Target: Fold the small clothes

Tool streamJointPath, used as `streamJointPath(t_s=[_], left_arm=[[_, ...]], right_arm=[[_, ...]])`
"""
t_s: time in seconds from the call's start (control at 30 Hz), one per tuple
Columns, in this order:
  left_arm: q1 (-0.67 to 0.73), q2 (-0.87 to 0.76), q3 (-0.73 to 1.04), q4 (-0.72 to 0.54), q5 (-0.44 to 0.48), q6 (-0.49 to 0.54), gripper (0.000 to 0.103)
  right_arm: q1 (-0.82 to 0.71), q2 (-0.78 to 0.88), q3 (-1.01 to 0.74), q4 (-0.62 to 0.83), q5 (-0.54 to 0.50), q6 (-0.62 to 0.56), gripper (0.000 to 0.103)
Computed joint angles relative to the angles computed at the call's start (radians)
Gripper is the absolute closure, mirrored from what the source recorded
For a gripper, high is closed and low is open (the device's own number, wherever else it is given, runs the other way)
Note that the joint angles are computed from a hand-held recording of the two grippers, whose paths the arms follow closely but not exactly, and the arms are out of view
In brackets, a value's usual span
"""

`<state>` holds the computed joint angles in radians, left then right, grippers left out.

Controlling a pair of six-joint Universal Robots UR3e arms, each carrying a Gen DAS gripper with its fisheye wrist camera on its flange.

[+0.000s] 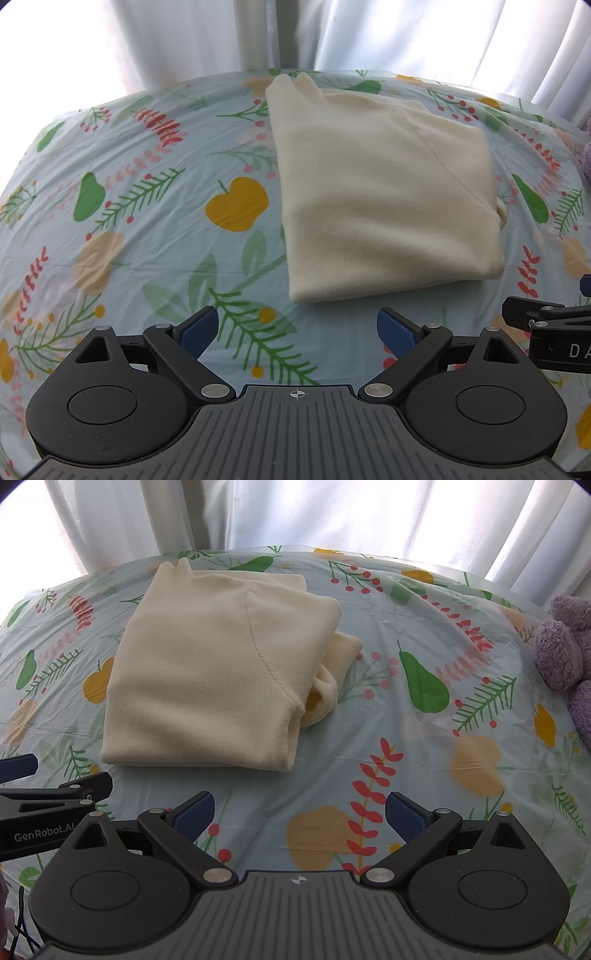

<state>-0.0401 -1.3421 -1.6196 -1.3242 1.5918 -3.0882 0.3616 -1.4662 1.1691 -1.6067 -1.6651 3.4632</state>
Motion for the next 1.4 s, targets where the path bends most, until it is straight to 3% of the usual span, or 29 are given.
streamJointPath(t_s=[1.4], left_arm=[[0.007, 0.014, 0.010, -0.030, -0.010, -0.010, 0.007]], right_arm=[[0.002, -0.006, -0.013, 0.014, -0.010, -0.019, 0.004]])
